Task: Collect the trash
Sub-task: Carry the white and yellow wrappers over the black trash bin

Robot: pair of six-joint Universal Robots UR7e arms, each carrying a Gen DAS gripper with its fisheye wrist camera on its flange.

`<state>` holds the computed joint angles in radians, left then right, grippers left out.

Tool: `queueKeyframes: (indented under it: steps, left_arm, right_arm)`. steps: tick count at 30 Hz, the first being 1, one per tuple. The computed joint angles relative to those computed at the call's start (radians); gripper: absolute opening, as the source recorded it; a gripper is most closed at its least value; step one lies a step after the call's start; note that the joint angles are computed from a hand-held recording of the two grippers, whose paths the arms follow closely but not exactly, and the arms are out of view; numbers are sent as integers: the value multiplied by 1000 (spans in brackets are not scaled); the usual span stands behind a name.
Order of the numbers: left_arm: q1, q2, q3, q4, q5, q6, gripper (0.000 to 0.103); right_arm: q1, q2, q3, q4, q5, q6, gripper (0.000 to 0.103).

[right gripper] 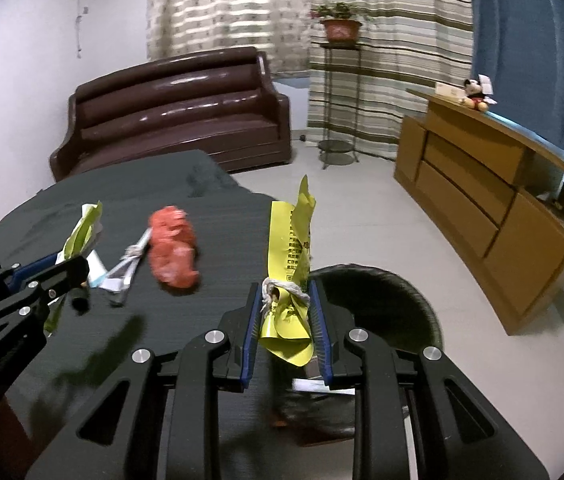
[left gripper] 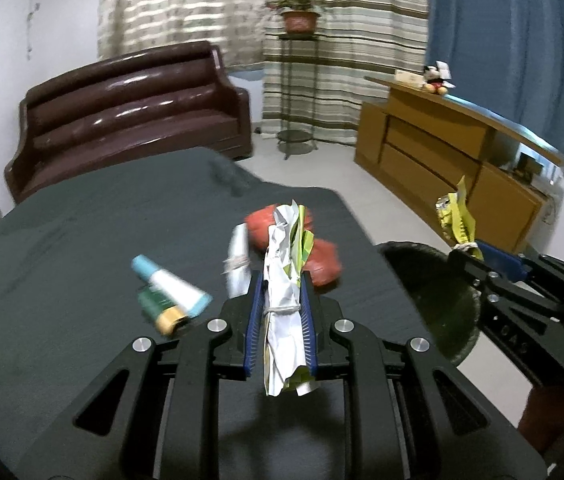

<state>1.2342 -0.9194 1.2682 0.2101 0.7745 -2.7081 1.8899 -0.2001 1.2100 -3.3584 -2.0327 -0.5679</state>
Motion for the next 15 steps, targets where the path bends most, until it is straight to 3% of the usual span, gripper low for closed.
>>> queueKeyframes:
  steps: [15]
  left_arm:
    - [-28, 193, -206, 72, 18, 31, 18]
  right_arm:
    - [-55, -21, -20, -18, -11, 15, 25]
